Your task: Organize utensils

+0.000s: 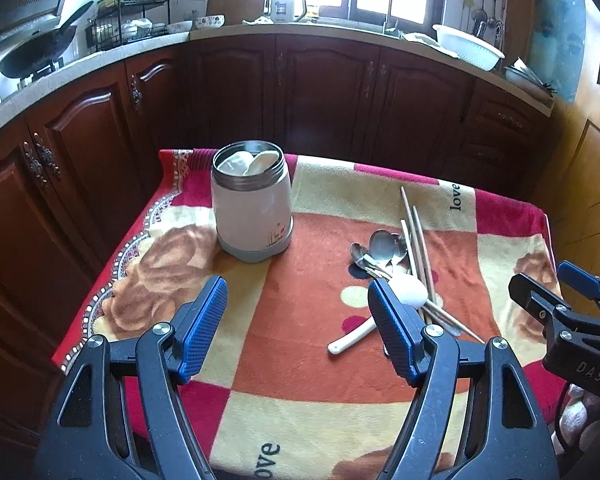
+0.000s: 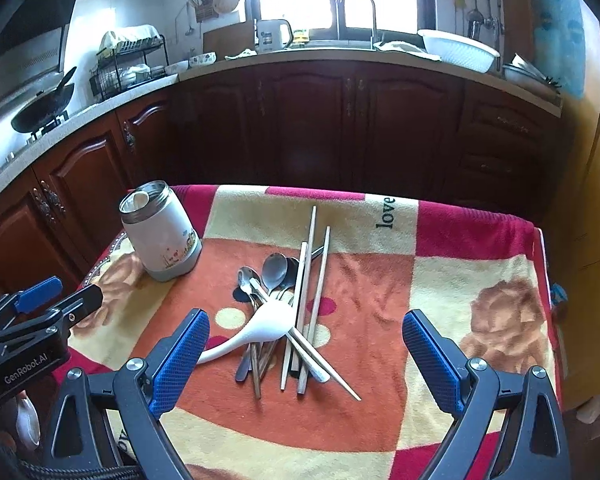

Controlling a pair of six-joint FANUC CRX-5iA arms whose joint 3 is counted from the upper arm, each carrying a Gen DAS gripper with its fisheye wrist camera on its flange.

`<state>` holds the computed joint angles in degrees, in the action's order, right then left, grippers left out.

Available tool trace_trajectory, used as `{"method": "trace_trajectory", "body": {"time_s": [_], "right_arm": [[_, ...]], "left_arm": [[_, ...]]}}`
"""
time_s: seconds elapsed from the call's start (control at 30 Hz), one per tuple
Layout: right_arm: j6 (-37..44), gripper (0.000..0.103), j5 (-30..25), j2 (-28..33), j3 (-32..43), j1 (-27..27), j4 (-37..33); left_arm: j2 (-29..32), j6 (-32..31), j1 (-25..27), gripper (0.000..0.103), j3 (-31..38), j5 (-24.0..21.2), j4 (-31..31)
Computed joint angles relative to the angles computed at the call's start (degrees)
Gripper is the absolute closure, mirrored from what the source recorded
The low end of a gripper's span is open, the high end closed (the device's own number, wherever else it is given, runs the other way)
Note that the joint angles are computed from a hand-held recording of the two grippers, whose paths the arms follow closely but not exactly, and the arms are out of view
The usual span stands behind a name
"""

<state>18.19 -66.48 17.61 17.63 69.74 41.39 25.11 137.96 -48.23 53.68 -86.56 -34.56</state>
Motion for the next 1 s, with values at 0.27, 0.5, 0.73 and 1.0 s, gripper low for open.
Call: {"method": "trace_trajectory", "body": {"time_s": [0.27, 0.5, 0.73, 1.0], "right_arm": [[-1.1, 0.007, 0.3, -0.9, -1.1, 0.2, 0.4], [-0.8, 0.007, 0.1, -1.0, -1.2, 0.1, -0.3], [0.1, 0.007, 0.0, -0.6, -0.7, 0.0, -1.1], [0.3, 0.007, -0.2, -0.3, -0.4, 0.1, -1.4]], "left_arm": [[0.5, -0.7, -0.7, 0.030, 1.5, -1.1, -1.0], [0.9, -0.7, -1.1, 0.030, 2.3, -2.2, -1.9], [0.3, -0.2, -0.5, 0.030, 0.7, -1.4, -0.7], [-0.1, -0.2, -0.4, 0.030, -0.2, -0.3, -0.2]]}}
